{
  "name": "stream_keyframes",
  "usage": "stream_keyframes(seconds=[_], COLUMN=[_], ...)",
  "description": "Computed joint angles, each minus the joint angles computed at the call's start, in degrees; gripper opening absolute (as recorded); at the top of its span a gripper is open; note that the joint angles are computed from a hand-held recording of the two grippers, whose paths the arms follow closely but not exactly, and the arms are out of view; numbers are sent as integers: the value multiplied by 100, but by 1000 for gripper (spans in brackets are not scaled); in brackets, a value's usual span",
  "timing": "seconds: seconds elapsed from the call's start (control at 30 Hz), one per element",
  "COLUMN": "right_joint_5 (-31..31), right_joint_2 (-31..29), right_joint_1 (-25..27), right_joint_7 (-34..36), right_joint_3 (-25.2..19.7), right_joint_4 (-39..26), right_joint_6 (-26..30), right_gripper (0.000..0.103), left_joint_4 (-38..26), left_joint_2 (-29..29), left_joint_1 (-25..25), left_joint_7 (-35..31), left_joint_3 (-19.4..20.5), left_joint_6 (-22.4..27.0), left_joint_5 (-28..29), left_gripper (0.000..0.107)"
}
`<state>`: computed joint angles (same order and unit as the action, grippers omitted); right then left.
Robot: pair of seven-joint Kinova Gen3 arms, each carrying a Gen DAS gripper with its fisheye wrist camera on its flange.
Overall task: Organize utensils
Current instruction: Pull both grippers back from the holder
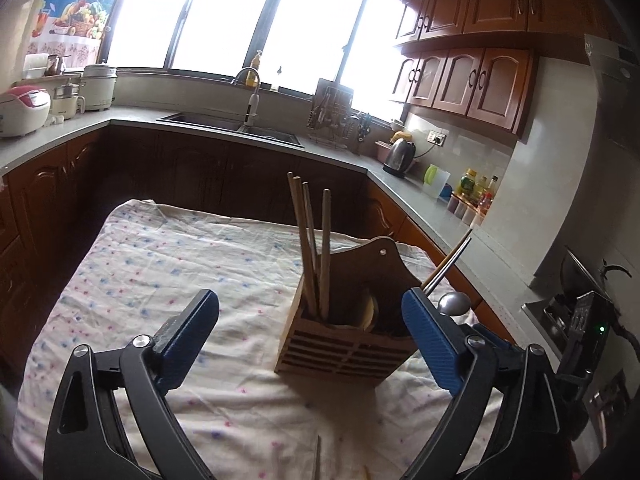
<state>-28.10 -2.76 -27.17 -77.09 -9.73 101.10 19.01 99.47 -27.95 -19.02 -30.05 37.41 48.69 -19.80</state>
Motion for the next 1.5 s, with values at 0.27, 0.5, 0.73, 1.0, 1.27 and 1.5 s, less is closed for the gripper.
stream_keyframes(seconds=[0.27, 0.5, 0.73, 1.0, 1.27, 1.5], right_joint_5=[-760, -765, -353, 279, 833, 1152], right_joint_2=[-463, -954, -1493, -2108, -2594, -3164], right_joint_1=[-325, -692, -963, -1217, -1318, -1206], right_joint_7=[692, 673, 230, -300, -765, -883], right_joint_3=[375, 628, 695, 670, 556, 353], right_joint_4=[490, 860, 1177, 1606, 1833, 1914], right_joint_6=[-138, -176, -271, -344, -118, -270], right_gripper=[79, 80, 82, 86, 86, 101], left_joint_4=[20, -41, -148, -296, -646, -950], left_joint_2=[-554, -1109, -1739, -2401, -2964, -3599], left_joint_1=[-131, -365, -717, -951, -1261, -1724], left_joint_7=[-21, -335, -679, -1102, -1762, -2376], left_joint_3=[38, 174, 231, 102, 99, 67], left_joint_6=[601, 1132, 1621, 2138, 2699, 2908], left_joint_5=[264, 705, 1216, 1834, 2222, 2397], left_gripper=[103, 103, 103, 103, 103, 103])
